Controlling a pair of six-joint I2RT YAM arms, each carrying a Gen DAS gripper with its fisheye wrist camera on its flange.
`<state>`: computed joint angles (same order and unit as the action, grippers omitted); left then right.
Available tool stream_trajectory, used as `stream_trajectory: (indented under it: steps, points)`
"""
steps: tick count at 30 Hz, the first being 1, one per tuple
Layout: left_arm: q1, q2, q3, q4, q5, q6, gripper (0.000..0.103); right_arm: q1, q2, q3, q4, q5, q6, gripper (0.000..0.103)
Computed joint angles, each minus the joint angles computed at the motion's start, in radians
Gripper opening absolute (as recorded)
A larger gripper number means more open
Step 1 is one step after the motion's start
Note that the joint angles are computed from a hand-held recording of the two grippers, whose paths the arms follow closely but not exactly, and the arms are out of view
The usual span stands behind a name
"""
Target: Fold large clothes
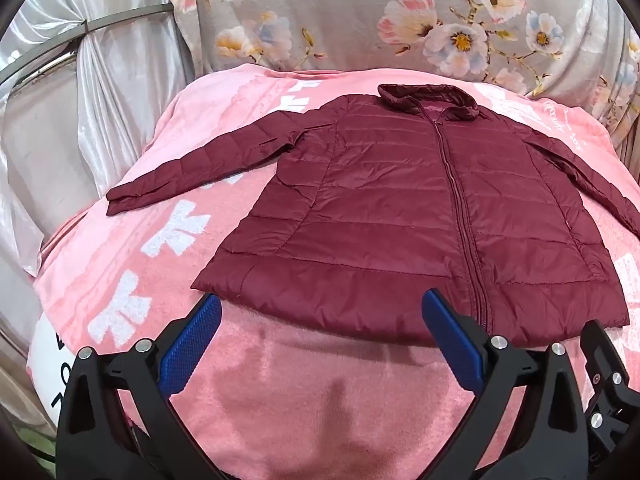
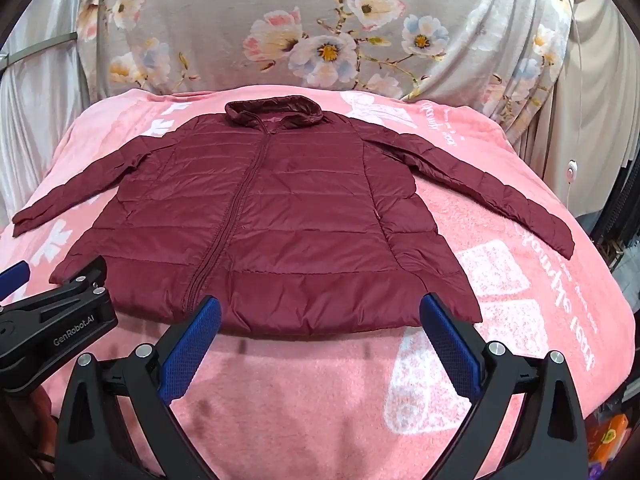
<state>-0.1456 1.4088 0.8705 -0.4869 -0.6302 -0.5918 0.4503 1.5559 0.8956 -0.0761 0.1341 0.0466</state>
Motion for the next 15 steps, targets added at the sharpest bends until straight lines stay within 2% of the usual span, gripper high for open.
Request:
stream_trajectory:
  steps: [15]
  points:
    - [-0.014, -0.009, -0.003, -0.001, 0.001, -0.003, 0.098, -0.011, -0.019, -0.01, 0.001, -0.007, 0.014, 0.098]
